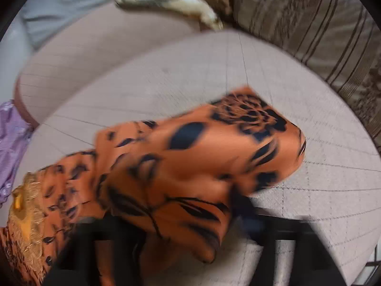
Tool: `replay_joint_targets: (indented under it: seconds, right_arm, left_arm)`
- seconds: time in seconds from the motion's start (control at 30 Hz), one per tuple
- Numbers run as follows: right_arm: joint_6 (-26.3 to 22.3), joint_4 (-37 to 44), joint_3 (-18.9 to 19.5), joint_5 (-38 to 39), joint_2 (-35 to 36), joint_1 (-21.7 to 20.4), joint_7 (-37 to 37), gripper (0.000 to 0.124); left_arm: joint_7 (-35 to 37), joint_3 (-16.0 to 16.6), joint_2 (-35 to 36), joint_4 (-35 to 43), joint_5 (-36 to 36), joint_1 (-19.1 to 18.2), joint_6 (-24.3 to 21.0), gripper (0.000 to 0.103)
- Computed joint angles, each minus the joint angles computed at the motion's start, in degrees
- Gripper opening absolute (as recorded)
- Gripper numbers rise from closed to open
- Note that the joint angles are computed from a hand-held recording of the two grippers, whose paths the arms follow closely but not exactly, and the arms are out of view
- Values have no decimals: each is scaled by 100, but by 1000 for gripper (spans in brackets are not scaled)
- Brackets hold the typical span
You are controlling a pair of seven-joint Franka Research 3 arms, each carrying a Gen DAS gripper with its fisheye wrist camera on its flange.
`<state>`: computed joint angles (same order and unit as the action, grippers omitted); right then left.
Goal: Fold small clothes
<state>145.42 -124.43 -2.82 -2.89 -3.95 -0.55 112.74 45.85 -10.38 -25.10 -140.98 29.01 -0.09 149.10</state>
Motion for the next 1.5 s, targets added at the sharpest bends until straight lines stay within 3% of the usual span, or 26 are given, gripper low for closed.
replay_joint_targets:
  seconds: [0.03, 0.1, 0.23, 0.37, 0.53, 0.73, 0.97, 1.03, 1.07, 1.17, 1.27, 1.33, 1.47, 1.5]
  right_arm:
    - [99, -18, -55, 275, 0, -7, -151, 33]
    - [280, -123, -188, 1177, -142, -6, -705, 11]
    - [435, -312, -468, 3201, -481, 87, -1935, 7]
    - [-127, -353, -814, 5312, -938, 224, -3148, 6]
    - [-752, -309, -759, 6290, -1386, 409, -3814, 6]
    - [-1158, -103, -300, 7047, -1409, 1061, -4060, 6]
    - [-546, 430, 570, 7865, -417, 2005, -4146, 11]
    - [-557, 503, 689, 7749, -231, 2116, -4093, 19]
    - [-645, 600, 747, 7758, -88, 2183, -4083, 29]
    - [-927, 549, 793, 7869, -110, 2248, -4171, 74]
    - [-861, 302, 738, 7936, -397, 2235, -4531, 74]
    - [-706, 89, 665, 7763, -661, 2172, -4688, 74]
    - [-130, -440, 516, 7016, -1221, 1984, -4685, 70]
    - [-97, -538, 449, 6821, -1328, 1929, -4649, 64]
  left_arm:
    - [20, 12, 11, 8, -10, -9, 14, 103]
    - [59, 37, 15, 13, -47, -29, 54, 103]
    - [103, 41, -16, 2, -87, -45, 73, 103]
    - [69, 37, -91, -25, -106, -20, 84, 103]
    - [24, 151, -268, -98, -274, 45, 115, 103]
    - [-399, 69, -582, -136, 130, 594, 6, 103]
    - [-774, 534, -954, -371, 54, 1093, -131, 103]
    - [-713, 675, -1034, -490, -66, 1160, -138, 103]
    - [-651, 710, -1045, -512, -101, 1188, -164, 103]
    - [-530, 729, -1112, -572, -151, 1257, -150, 103]
    - [-375, 769, -1128, -623, -313, 1154, 45, 103]
    - [-66, 848, -1036, -589, -545, 891, 191, 103]
    - [482, 852, -860, -569, -869, 539, 520, 103]
    - [669, 916, -796, -565, -1022, 376, 614, 103]
